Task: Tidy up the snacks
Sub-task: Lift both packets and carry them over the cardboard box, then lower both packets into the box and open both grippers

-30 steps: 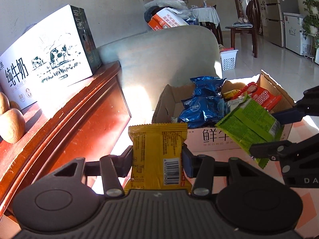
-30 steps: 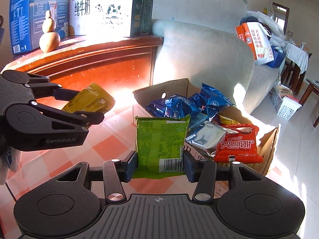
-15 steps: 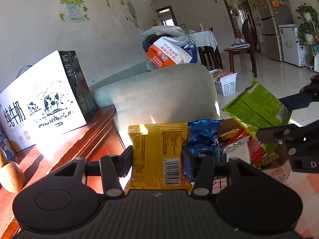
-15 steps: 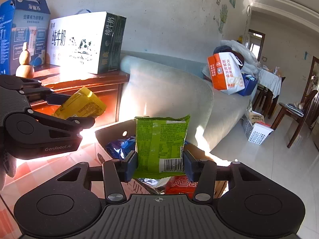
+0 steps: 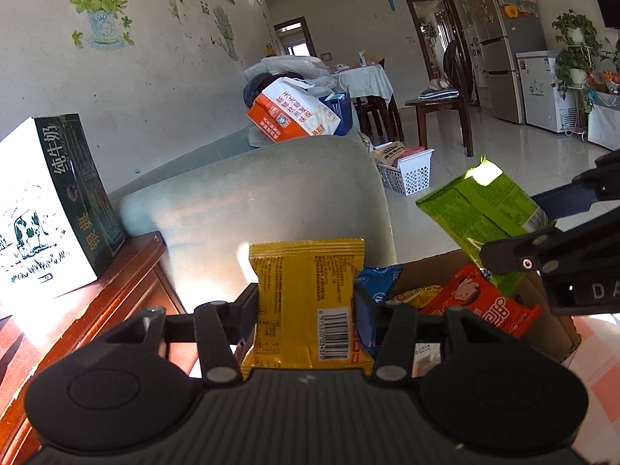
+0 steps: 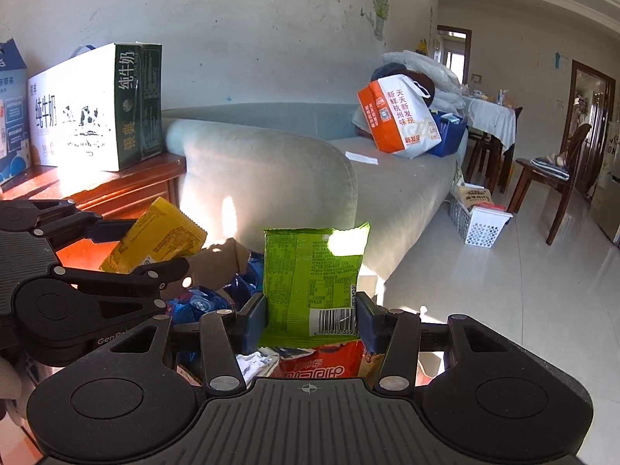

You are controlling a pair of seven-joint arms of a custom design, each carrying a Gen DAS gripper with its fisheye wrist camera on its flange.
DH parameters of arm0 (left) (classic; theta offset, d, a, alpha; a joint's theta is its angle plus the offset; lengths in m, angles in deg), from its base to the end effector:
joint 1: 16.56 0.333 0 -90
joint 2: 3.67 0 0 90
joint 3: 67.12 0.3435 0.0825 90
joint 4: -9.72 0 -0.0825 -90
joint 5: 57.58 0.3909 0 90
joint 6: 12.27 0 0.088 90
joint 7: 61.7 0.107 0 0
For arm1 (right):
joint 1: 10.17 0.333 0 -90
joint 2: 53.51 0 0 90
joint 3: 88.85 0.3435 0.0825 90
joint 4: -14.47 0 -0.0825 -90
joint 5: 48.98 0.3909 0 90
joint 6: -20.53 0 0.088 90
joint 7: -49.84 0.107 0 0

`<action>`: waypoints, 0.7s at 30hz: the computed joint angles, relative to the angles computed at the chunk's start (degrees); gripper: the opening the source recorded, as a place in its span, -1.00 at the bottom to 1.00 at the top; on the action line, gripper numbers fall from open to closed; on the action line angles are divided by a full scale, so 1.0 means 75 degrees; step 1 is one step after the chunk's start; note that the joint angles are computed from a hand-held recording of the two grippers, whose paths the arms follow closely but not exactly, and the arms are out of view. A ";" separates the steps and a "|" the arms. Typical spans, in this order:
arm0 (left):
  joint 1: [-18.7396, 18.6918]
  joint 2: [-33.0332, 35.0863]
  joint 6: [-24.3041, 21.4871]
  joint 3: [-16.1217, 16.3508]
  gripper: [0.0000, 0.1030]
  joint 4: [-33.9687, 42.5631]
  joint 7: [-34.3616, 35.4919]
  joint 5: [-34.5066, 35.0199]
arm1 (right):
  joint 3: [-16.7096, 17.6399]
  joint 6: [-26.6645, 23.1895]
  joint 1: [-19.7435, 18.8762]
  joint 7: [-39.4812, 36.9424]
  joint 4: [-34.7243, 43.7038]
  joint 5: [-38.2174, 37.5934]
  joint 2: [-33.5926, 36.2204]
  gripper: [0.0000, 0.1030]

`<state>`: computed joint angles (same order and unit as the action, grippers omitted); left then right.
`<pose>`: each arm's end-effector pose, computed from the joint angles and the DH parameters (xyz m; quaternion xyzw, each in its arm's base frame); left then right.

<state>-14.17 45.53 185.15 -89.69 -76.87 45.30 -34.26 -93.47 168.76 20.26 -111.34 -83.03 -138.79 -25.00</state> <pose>0.7461 -0.2176 0.3368 -0.3144 0.7765 -0.4212 0.3476 0.6296 0.3336 0.3520 -0.5635 0.6499 -0.4073 0.3070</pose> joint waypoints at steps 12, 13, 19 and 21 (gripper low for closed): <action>0.0353 0.1160 -0.1283 -0.1344 0.52 0.1315 0.0466 -0.0537 | -0.0265 0.0825 -0.0390 0.0601 0.0208 0.0711 0.0342 0.05; 0.0326 0.1088 -0.1356 -0.1313 0.56 0.1272 0.0496 -0.0681 | -0.0275 0.0865 -0.0412 0.0581 0.0185 0.0885 0.0334 0.14; -0.0146 0.0306 -0.1854 -0.0563 0.84 0.0868 0.0470 -0.1600 | -0.0420 0.1078 -0.0337 0.1197 -0.0151 0.0729 0.0045 0.37; -0.0358 -0.0013 -0.2064 -0.0194 0.85 0.0668 0.0389 -0.1910 | -0.0359 0.1131 -0.0400 0.1150 -0.0241 0.0859 -0.0026 0.44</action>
<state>-16.85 45.44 169.67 -91.15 -71.87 48.21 -48.58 -96.16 177.25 17.26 -102.72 -84.83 -132.34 -25.20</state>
